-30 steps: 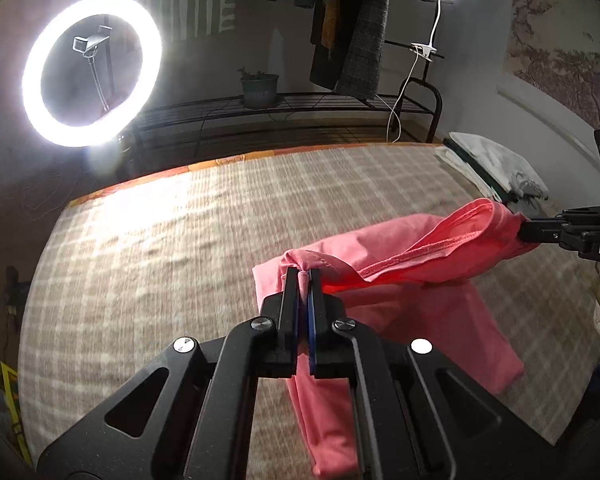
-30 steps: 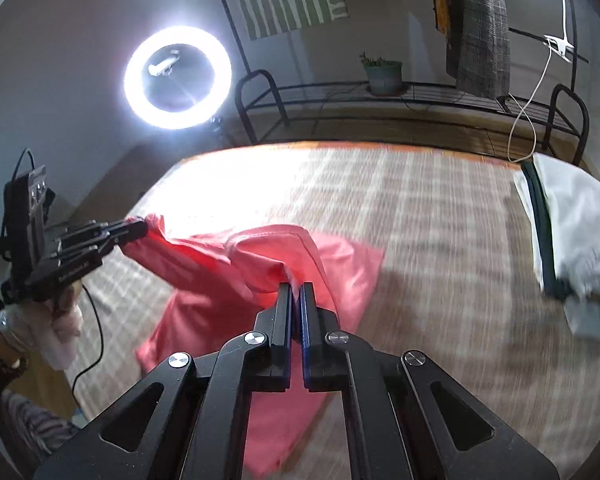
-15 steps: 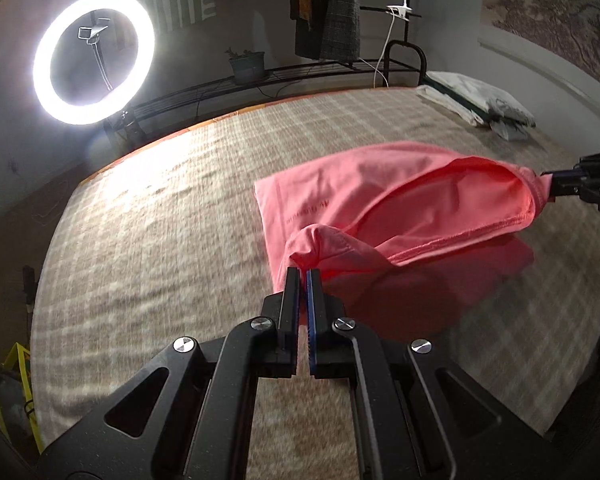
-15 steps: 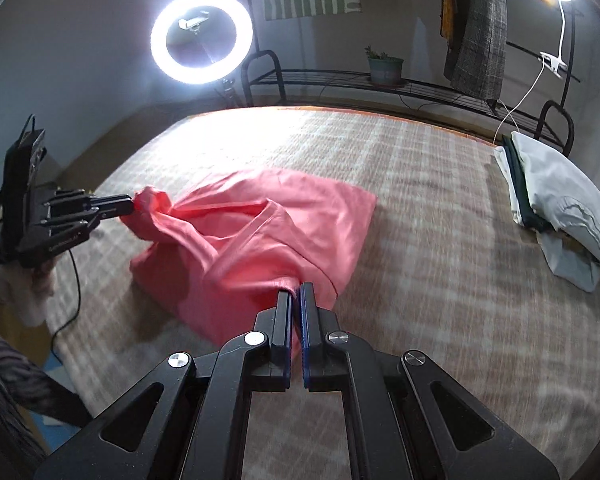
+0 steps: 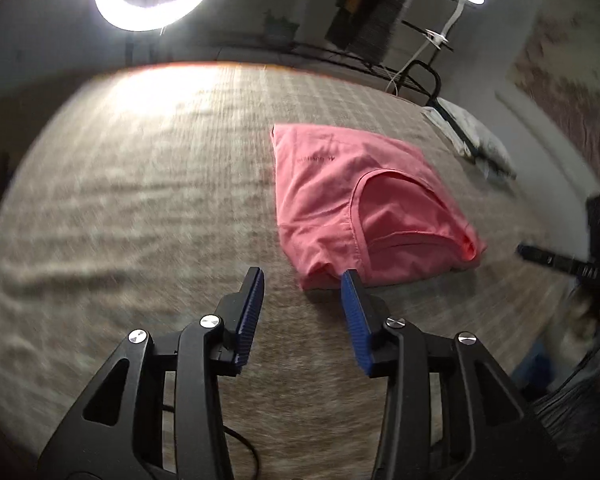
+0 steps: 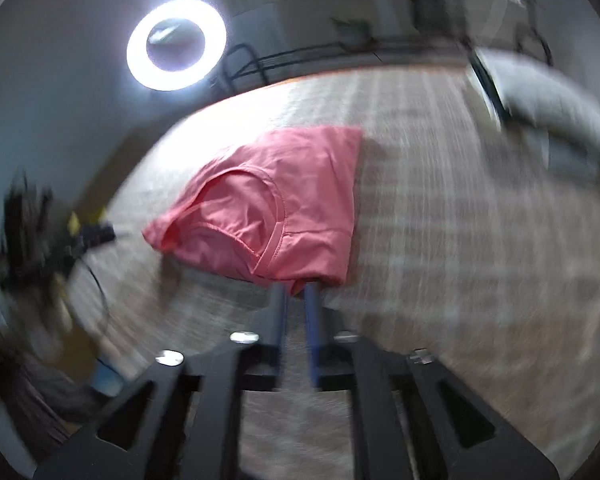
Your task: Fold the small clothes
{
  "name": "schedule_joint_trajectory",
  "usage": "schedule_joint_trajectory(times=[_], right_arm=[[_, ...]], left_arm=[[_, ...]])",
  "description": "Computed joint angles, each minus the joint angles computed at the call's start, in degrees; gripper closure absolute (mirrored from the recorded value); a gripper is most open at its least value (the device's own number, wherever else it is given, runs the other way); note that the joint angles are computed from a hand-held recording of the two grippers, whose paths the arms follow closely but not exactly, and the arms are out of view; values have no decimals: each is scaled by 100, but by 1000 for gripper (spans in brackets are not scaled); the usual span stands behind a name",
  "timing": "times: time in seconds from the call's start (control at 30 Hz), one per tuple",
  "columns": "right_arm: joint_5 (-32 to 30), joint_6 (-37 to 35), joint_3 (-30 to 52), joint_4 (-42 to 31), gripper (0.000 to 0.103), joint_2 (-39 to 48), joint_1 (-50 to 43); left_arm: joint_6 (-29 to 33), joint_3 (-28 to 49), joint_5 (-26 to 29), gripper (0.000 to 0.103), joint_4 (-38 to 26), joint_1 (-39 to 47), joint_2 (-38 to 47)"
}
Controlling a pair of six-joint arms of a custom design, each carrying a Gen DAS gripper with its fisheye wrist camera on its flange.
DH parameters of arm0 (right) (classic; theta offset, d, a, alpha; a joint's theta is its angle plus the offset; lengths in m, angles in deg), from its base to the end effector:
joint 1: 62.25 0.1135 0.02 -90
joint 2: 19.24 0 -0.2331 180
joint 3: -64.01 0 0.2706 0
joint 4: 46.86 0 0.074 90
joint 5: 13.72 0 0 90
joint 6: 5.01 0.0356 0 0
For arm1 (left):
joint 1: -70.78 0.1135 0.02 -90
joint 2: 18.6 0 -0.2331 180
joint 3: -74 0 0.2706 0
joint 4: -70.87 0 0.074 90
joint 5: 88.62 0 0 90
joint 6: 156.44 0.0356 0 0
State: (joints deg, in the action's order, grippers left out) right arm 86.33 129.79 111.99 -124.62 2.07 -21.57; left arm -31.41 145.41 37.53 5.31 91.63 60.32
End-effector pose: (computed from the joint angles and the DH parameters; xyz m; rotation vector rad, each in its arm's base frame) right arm 0.0899 0.0690 0.2348 0.1670 2.4892 0.4368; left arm 0.2630 0.0777 0.2086 0.4355 2.5027 -0.5546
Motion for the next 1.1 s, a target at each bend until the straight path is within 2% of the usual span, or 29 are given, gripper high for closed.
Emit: schedule_joint_trajectory(times=[0.03,0.17,0.23,0.4,0.43,0.5,0.57,0.67,0.77,0.93,1.1], right_arm=[[-178,232,-152,100,58,-208,-202],[-1663,822,-991,689,57,-1140,-1470],[-2045,1021,-1234,930,57,-1186,-1787],[-2466,1278,-1545,1564,57,-808,-2125],[-2495,1366,-1611,1713,57,-736,-2137],[-2463,1404,-1638,1913,64,-548,-2090],[-2388,1420,-1620,2083,87,-370,-2028],[-2242,1458,-1532,2308,98,-207,-1830],[-1801,1453,-1226,2325,101,19,-1406],[-1490,1934,-942,2313,102,-268,-879],[-1002,1930,-775,2090,102,-97,-344]], left_arm=[[-251,151,131,62,-156,15,254],[-1046,626,602,62,-615,90,1077],[-1359,712,683,62,-636,78,1285],[-1950,889,884,62,-620,10,1714],[-2044,901,924,62,-596,6,1757],[-2132,918,931,73,-541,-67,1791],[-2095,927,870,91,-533,-162,1777],[-2051,831,801,101,-429,-282,1580],[-2083,753,725,103,-269,-319,1311],[-1909,1058,1030,103,-560,-56,1274],[-1650,795,539,103,-494,-58,1391]])
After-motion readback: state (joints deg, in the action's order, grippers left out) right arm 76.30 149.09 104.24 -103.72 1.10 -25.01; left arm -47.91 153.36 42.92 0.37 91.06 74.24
